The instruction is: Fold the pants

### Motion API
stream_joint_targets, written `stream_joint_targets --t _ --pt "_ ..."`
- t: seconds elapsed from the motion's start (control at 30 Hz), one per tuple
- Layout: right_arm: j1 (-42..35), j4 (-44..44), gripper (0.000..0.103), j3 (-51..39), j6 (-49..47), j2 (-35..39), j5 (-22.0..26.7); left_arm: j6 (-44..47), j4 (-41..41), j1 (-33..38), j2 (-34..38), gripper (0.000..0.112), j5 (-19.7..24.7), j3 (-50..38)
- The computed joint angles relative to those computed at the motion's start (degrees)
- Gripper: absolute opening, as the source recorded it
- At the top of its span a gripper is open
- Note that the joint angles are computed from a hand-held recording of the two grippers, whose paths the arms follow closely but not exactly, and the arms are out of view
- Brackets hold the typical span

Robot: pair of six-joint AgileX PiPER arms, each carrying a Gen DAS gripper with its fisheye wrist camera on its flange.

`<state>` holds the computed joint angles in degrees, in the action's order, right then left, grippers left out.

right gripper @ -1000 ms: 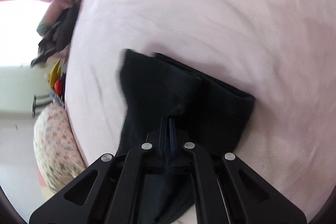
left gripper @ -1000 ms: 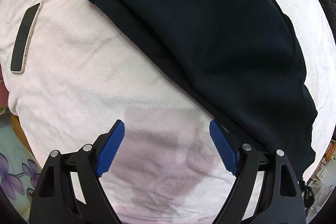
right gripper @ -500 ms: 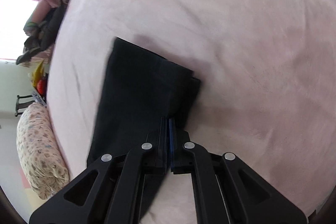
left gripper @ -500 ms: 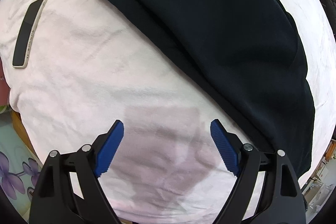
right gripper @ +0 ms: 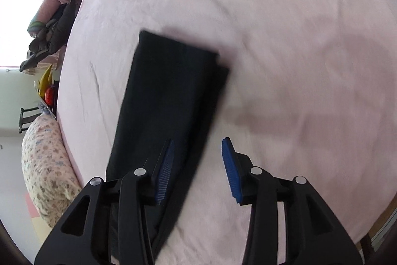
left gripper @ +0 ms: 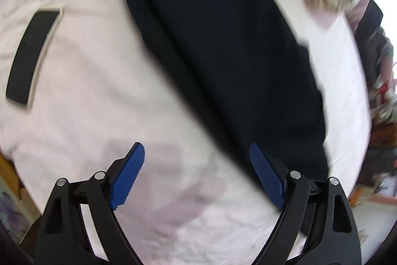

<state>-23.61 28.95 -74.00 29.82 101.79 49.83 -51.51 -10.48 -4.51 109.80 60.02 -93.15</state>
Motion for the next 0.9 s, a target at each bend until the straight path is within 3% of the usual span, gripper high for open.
stream_joint_targets --t 0.13,0.27,0.4,0.57,0.9 --pt "4.1 2.6 0.042 5.4 -1.4 -3.3 0.0 10.2 -10.0 10.8 -1.8 0.087 -6.6 3.8" --pt "11.6 5.6 0.042 11.4 -1.0 -6.5 -0.8 22.8 -22.3 19.4 0.4 0.079 -8.7 3.5" --pt "18.5 6.2 0.042 11.9 0.6 -7.1 -0.6 30.3 -32.6 25.2 4.6 0.077 -6.1 -0.2" --pt "24.7 3.2 0.042 10.9 3.5 -7.6 0.1 33.4 -35.7 26.6 12.8 0.077 4.2 -9.8" --pt "29.7 -1.7 0.042 10.8 10.4 -10.1 0.0 33.3 -39.3 26.7 18.4 0.077 2.2 -10.8"
